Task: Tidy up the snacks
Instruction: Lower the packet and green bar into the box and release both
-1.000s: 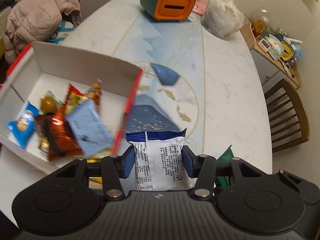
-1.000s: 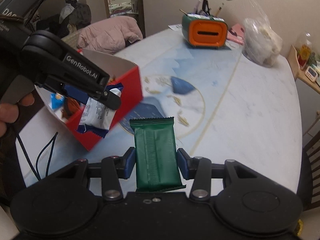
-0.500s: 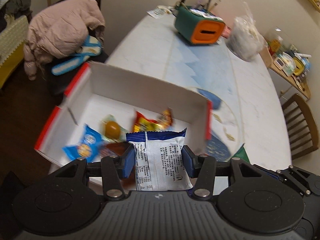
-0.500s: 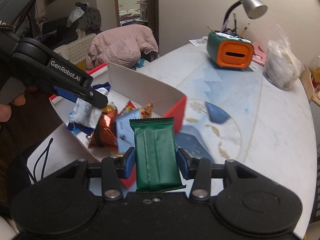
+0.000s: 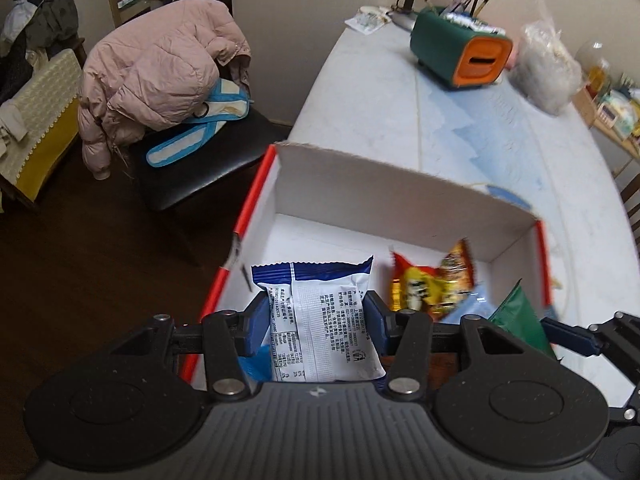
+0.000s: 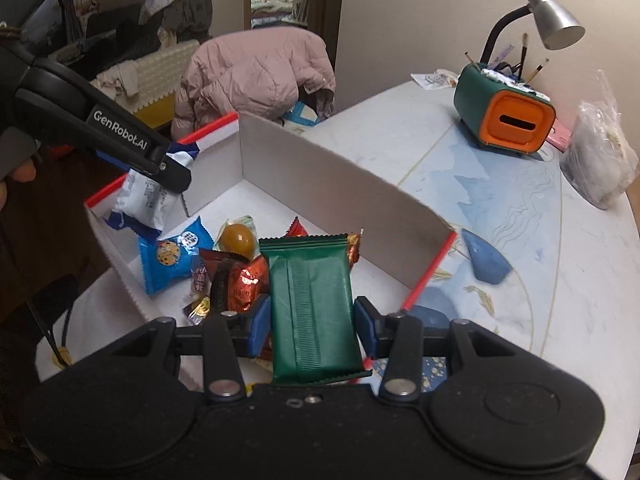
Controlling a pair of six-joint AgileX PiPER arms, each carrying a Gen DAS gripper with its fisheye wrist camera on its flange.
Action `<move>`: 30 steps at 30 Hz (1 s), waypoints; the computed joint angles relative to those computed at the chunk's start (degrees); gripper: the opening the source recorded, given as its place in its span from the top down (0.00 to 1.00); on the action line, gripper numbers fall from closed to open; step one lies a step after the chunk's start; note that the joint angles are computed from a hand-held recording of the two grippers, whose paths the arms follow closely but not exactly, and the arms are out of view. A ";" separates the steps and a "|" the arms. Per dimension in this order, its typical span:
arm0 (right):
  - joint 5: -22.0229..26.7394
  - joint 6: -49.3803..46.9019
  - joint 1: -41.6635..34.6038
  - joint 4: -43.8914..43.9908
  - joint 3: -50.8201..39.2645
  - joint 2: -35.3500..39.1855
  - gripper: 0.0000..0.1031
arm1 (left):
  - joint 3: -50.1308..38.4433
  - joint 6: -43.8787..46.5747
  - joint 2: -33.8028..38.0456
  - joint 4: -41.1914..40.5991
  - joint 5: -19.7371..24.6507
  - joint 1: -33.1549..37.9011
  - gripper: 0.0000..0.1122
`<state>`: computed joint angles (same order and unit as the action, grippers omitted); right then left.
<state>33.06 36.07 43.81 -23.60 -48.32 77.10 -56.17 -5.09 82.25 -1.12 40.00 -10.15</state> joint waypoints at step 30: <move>-4.62 5.66 0.30 0.02 -0.86 7.88 0.48 | 4.13 -0.53 7.02 3.88 -6.13 -2.58 0.50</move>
<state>28.44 41.72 44.12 -23.58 -49.19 84.98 -52.04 -5.61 89.26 2.76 33.88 -12.74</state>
